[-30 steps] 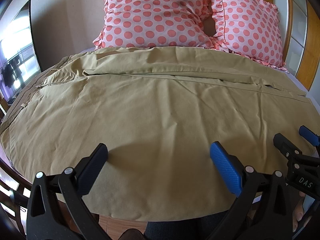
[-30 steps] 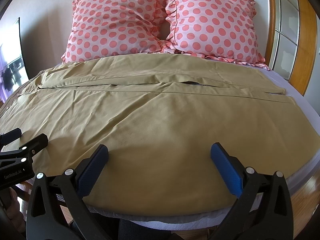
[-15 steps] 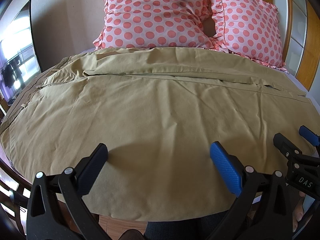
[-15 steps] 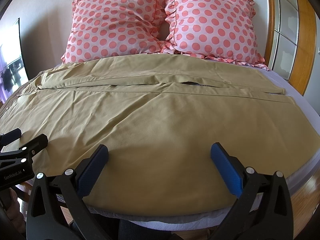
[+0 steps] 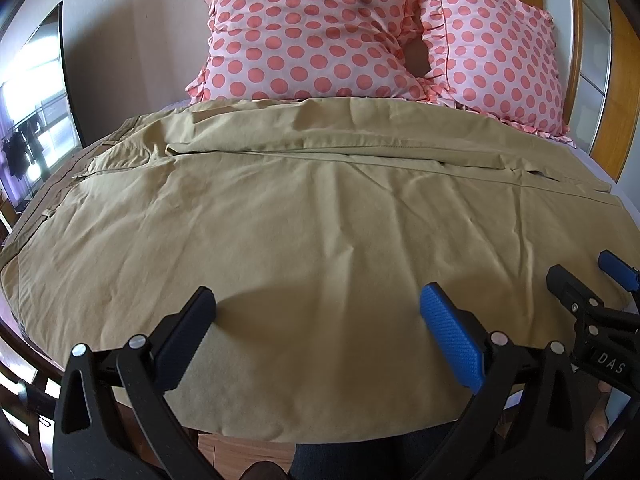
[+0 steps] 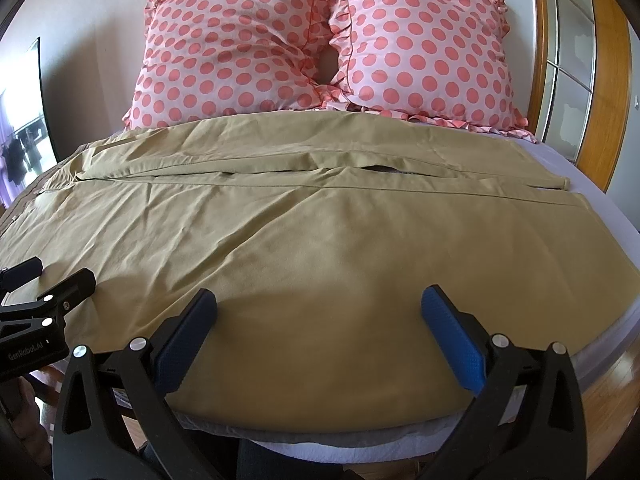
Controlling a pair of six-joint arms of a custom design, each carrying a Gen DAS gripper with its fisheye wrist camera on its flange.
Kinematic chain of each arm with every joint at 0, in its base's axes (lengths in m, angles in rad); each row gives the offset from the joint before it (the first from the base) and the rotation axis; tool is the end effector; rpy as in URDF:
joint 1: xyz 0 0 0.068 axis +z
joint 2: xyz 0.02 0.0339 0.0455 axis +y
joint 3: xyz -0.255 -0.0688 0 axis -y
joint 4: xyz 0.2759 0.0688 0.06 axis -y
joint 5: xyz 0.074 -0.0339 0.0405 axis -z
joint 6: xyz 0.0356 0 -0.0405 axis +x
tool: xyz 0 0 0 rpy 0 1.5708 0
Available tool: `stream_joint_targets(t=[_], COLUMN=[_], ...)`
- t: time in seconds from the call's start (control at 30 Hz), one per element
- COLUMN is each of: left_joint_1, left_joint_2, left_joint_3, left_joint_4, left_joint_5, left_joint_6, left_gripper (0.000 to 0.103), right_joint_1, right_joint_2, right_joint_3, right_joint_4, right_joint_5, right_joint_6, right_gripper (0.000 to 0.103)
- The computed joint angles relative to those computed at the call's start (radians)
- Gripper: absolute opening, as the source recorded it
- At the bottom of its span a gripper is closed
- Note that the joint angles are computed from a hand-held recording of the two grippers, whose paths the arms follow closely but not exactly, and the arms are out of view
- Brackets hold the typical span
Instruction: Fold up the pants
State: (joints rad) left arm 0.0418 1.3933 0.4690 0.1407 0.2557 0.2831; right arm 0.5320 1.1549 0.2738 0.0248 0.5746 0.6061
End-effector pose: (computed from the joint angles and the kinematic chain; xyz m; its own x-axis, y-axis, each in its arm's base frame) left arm 0.2660 0.0021 0.1039 -0.6384 0.2438 -0.7300 0.3301 0.9436 0.0265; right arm 0.1881 0.0883 0.0936 -0.6028 0.2001 -0.7724 0.2731 0.9613 0.0358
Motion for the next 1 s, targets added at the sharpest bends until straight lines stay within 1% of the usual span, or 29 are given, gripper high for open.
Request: stream_joint_targets(t=[0.8,1.0], left_joint_1=[-0.001,0.002], left_joint_2=[0.005,0.006], left_joint_3=[-0.007,-0.011], left_joint_4=[0.016,0.023], left_joint_5=[0.000,0.003], left_joint_6=[-0.002,0.000], left_gripper=[0.101,0.101], right_joint_1=[0.002,0.011], right_joint_2=[0.006,0.019], right_joint_3=[-0.003,-0.011], right_joint_4=[0.012,0.041], right_joint_5=[0.003,0.016], right_joint_6=[-0.001,0.001], right_gripper=[0.102,0.102])
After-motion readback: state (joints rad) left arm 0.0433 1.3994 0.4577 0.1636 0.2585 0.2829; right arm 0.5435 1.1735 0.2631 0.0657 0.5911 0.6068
